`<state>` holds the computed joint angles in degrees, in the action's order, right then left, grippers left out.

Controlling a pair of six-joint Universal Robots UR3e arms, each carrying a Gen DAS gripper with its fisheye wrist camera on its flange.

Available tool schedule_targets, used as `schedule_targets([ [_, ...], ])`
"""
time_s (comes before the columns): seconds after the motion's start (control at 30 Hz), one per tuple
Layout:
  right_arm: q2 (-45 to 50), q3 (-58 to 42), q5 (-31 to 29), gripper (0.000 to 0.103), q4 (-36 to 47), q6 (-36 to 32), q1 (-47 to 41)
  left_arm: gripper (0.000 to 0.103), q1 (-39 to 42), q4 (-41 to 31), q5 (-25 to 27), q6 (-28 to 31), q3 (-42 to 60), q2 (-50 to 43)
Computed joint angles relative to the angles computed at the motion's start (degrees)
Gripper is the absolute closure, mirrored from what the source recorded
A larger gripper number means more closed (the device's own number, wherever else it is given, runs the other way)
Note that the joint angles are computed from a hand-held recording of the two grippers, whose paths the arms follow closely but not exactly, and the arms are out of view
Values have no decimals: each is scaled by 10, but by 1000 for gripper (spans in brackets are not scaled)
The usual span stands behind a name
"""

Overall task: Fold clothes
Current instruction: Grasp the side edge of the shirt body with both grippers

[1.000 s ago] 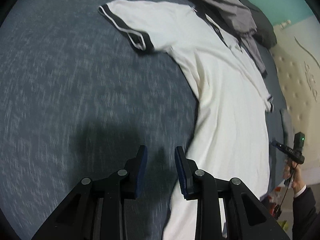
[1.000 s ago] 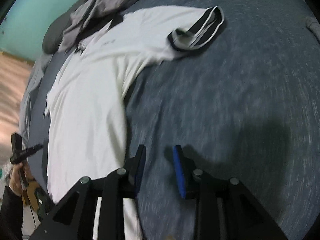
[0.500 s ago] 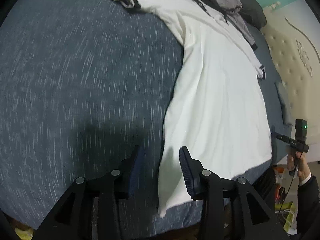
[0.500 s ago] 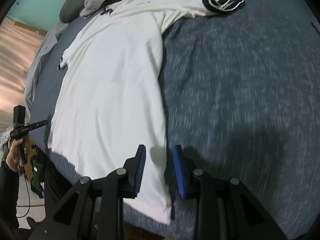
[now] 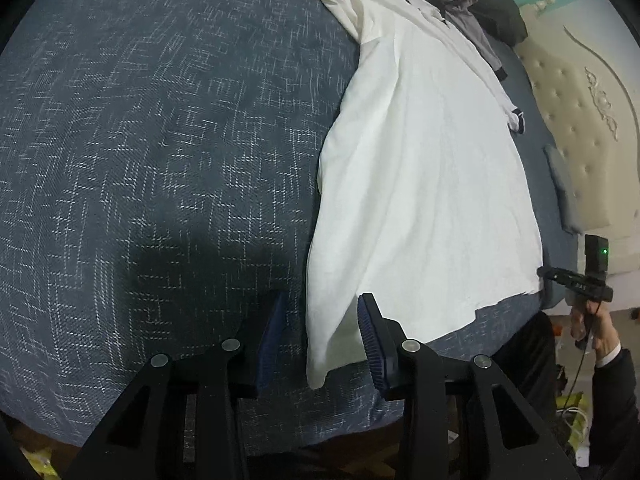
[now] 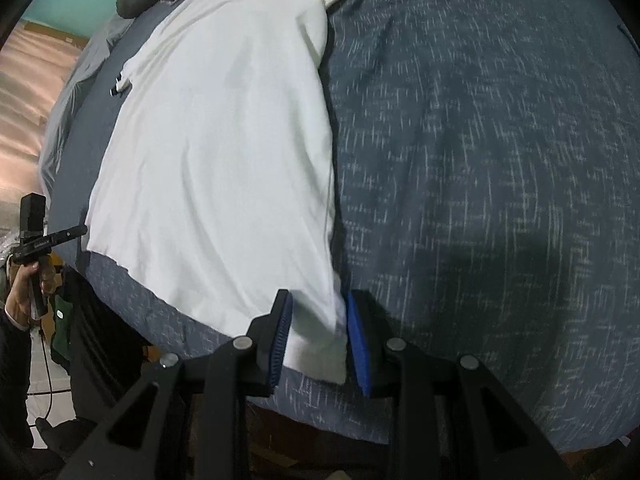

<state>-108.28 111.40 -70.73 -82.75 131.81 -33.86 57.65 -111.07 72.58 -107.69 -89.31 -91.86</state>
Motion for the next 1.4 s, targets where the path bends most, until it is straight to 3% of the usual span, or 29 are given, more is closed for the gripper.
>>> schedule_targets([
  [0.03,-5,4,0,75,0,-3,-1,73,2,-3,0,3,1,0],
  [0.07,-11,8,0,75,2,-7,-2,90,5,-10,0,7,3,-1],
  [0.1,-16,10,1,75,5,-12,-4,98,6,-18,2,13,4,-3],
  [0.13,-21,12,3,82,9,-17,-6,100,7,-19,6,18,2,-1],
  [0.27,-44,7,14,99,34,-32,-16,100,21,-39,-3,43,10,12],
  [0.5,-67,-58,58,100,105,-52,-18,100,65,-140,-19,110,100,15],
  [0.63,-79,-123,68,101,192,-114,-62,100,95,-203,-22,151,170,3],
  [0.73,-87,-142,79,101,208,-108,-45,100,111,-231,-21,173,191,13],
  [0.9,-121,-159,60,101,285,-190,-94,100,128,-225,-18,183,155,45],
  [1.4,-167,22,-4,101,156,-173,-105,100,108,-62,30,134,-25,85],
])
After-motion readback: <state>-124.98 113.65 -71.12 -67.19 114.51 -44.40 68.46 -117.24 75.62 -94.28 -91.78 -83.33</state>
